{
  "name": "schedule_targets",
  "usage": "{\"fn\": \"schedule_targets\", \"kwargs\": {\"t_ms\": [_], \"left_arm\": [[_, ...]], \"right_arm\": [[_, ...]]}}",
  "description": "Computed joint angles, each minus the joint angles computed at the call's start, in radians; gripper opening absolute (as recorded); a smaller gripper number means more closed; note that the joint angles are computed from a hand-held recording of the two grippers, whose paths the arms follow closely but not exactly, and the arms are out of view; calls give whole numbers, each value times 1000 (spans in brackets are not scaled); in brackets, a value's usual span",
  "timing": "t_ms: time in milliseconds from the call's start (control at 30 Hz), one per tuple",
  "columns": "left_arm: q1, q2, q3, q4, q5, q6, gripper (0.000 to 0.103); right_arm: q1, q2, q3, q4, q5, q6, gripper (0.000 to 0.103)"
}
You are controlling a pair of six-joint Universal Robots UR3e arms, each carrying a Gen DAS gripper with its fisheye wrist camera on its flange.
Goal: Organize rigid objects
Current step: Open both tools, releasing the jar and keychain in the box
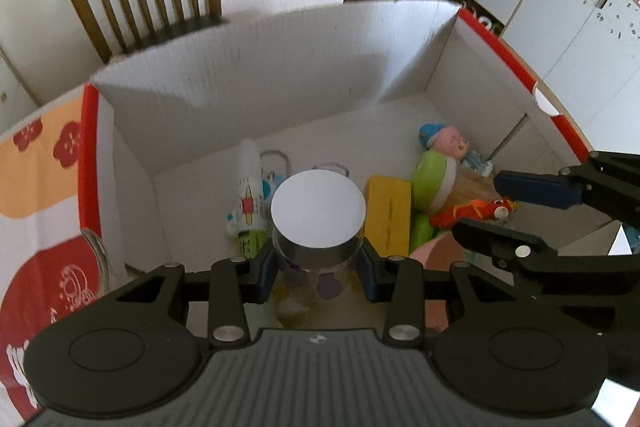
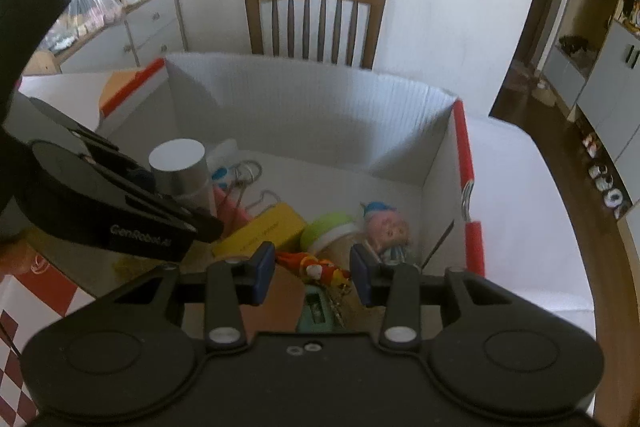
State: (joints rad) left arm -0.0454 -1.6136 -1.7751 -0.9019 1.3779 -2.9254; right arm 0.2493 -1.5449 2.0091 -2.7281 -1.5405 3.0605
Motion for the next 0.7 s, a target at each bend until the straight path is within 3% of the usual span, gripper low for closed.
{"fn": "schedule_targets", "kwargs": {"t_ms": [133,300,433,700], "left_arm": [[-13,1,11,-23,21,-12,40],[-12,51,-15,-19,9,-31,44],[-2,110,-43,-29,-22,-29,49],[-30,226,-93,-11,9,-63,50]], "right_arm": [[0,-12,2,25,7,3,41],[-15,-62,33,24,29,2,51],[-29,-130,60,39,54,7,53],[-66,-283,123,65,101,-3,63]]}}
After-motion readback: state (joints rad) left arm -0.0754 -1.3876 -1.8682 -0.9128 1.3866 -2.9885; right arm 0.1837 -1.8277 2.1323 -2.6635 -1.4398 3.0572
